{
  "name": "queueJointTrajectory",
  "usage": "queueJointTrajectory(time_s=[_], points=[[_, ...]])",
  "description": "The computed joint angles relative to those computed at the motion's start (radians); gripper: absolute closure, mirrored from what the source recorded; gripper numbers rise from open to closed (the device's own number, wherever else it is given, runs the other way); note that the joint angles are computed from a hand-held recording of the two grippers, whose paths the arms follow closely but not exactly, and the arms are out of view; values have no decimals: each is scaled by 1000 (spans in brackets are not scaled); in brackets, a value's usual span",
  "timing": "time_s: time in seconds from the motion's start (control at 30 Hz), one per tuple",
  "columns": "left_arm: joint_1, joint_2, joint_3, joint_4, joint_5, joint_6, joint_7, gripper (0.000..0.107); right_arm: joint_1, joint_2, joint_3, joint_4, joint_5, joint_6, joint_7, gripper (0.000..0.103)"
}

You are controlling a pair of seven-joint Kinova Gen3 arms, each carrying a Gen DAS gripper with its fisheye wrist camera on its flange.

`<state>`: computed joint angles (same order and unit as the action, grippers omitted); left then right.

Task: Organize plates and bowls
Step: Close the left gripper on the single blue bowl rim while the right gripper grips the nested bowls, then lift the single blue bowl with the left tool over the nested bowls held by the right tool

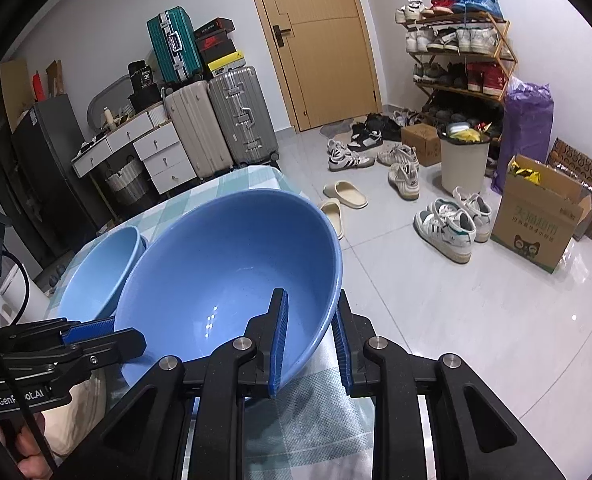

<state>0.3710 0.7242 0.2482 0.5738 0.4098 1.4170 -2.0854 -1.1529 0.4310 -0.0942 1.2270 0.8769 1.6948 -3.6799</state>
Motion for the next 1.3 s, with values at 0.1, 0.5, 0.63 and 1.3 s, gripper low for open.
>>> queueJointTrajectory(time_s=[0.1,0.5,0.63,1.3], points=[[-10,-12,4,6,8,-3,-8,78,-23,13,5,-39,23,40,18,81],[-95,-100,19,86,72,-51,-57,78,-84,87,70,-243,88,136,178,80],[-121,-126,19,98,89,-52,-63,78,-106,119,104,-319,107,152,241,80],[-244,-167,6,35,142,-11,-41,78,-126,240,267,-602,100,84,535,79]])
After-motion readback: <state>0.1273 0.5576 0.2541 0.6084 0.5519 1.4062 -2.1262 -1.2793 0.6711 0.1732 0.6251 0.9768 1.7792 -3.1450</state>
